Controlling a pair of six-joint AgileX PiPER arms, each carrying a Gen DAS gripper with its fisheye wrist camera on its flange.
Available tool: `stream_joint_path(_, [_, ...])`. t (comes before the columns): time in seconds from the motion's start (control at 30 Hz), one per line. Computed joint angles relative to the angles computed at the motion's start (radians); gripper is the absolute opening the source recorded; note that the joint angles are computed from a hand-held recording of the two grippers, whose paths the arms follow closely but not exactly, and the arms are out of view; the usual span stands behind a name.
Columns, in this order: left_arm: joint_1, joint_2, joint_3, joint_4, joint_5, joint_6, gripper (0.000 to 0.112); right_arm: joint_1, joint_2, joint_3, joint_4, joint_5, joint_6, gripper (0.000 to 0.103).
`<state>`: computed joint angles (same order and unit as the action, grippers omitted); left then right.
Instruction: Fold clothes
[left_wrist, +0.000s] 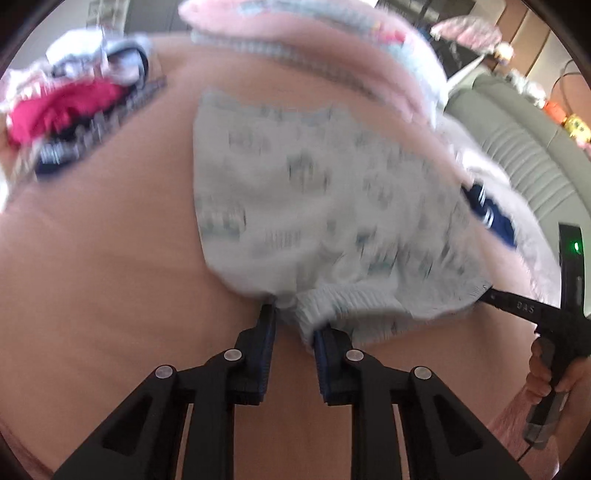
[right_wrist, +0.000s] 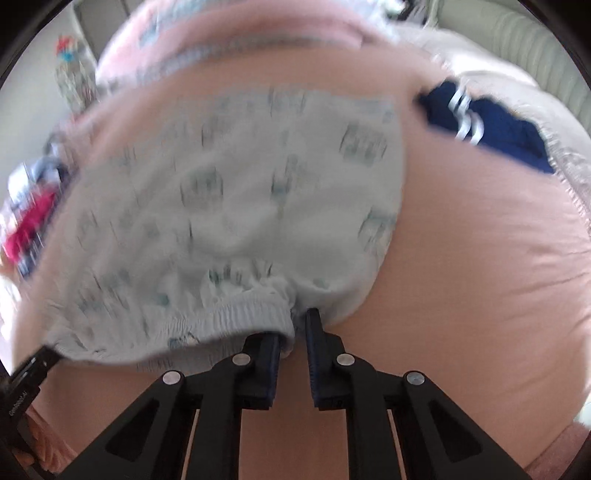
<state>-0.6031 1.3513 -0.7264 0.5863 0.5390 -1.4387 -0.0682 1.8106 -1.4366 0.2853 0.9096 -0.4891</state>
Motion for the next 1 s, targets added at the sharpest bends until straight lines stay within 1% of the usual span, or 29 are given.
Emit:
stream_joint_path(0.03, [-0.040,0.009,-0.016,0.040,0.045,-0.026,0.017,0.010,-0.028,0.041,-0.015,-0.032,-0.003,0.012])
stream_joint_path(0.07, [-0.068,0.020,-0.035,0.049,0.079,-0.011,0.009,0.012,-0.047,0.065,-0.011,-0.026,-0.016,0.012])
stream_joint_path(0.1, [-0.090,0.029,-0.050,0.057,0.104,-0.003,0.006,0.009,-0.070,0.098,-0.001,-0.018,-0.030,0.012])
stream_joint_path(0.13, [-0.104,0.032,-0.060,0.061,0.122,-0.003,0.005,0.005,-0.105,0.148,0.010,-0.034,-0.045,0.011])
stream_joint_path(0.17, [-0.106,0.025,-0.062,0.052,0.128,0.004,0.004,0.011,-0.137,0.192,0.003,-0.060,-0.064,0.008])
stream_joint_path(0.2, [-0.099,0.012,-0.059,0.035,0.122,0.019,0.004,0.021,-0.166,0.230,-0.023,-0.090,-0.070,0.003])
stream_joint_path(0.27, [-0.097,-0.037,-0.047,0.020,0.134,0.028,0.004,0.040,-0.222,0.297,-0.076,-0.146,-0.074,0.001])
stream_joint_path(0.33, [-0.123,-0.098,-0.033,0.034,0.173,0.013,0.004,0.023,-0.234,0.301,-0.088,-0.148,-0.073,0.000])
stream_joint_path(0.37, [-0.130,-0.119,-0.031,0.034,0.184,0.015,0.004,0.001,-0.214,0.274,-0.049,-0.117,-0.097,0.000])
stream_joint_path(0.43, [-0.124,-0.146,-0.008,0.046,0.167,-0.007,0.004,-0.041,-0.172,0.216,0.022,-0.050,-0.135,0.000])
stream_joint_path(0.47, [-0.117,-0.149,0.001,0.048,0.149,-0.021,0.004,-0.068,-0.146,0.182,0.072,-0.003,-0.161,0.000])
stream_joint_path(0.53, [-0.075,-0.155,0.021,0.001,0.098,-0.007,0.004,-0.144,-0.077,0.099,0.232,0.157,-0.184,0.005])
stream_joint_path(0.57, [-0.063,-0.151,0.023,-0.010,0.081,-0.005,0.004,-0.160,-0.066,0.088,0.261,0.189,-0.186,0.009])
stream_joint_path(0.6, [-0.057,-0.147,0.022,-0.011,0.072,-0.006,0.004,-0.161,-0.074,0.102,0.262,0.182,-0.183,0.018])
stream_joint_path(0.73, [-0.051,-0.140,0.020,0.001,0.055,-0.020,0.004,-0.126,-0.146,0.196,0.239,0.094,-0.233,0.019])
stream_joint_path(0.83, [-0.044,-0.142,0.031,-0.012,0.042,-0.011,0.004,-0.089,-0.159,0.214,0.219,0.007,-0.217,0.019])
stream_joint_path(0.87, [-0.040,-0.142,0.034,-0.021,0.039,-0.001,0.004,-0.082,-0.141,0.194,0.222,0.001,-0.209,0.019])
stream_joint_path(0.93, [-0.024,-0.142,0.042,-0.041,0.020,0.019,0.004,-0.071,-0.097,0.143,0.226,0.016,-0.184,0.021])
stream_joint_path(0.97, [-0.015,-0.141,0.046,-0.050,0.010,0.029,0.004,-0.066,-0.079,0.117,0.223,0.034,-0.170,0.024])
stream_joint_path(1.0, [-0.005,-0.134,0.046,-0.068,0.001,0.047,0.004,-0.054,-0.054,0.093,0.218,0.040,-0.156,0.030])
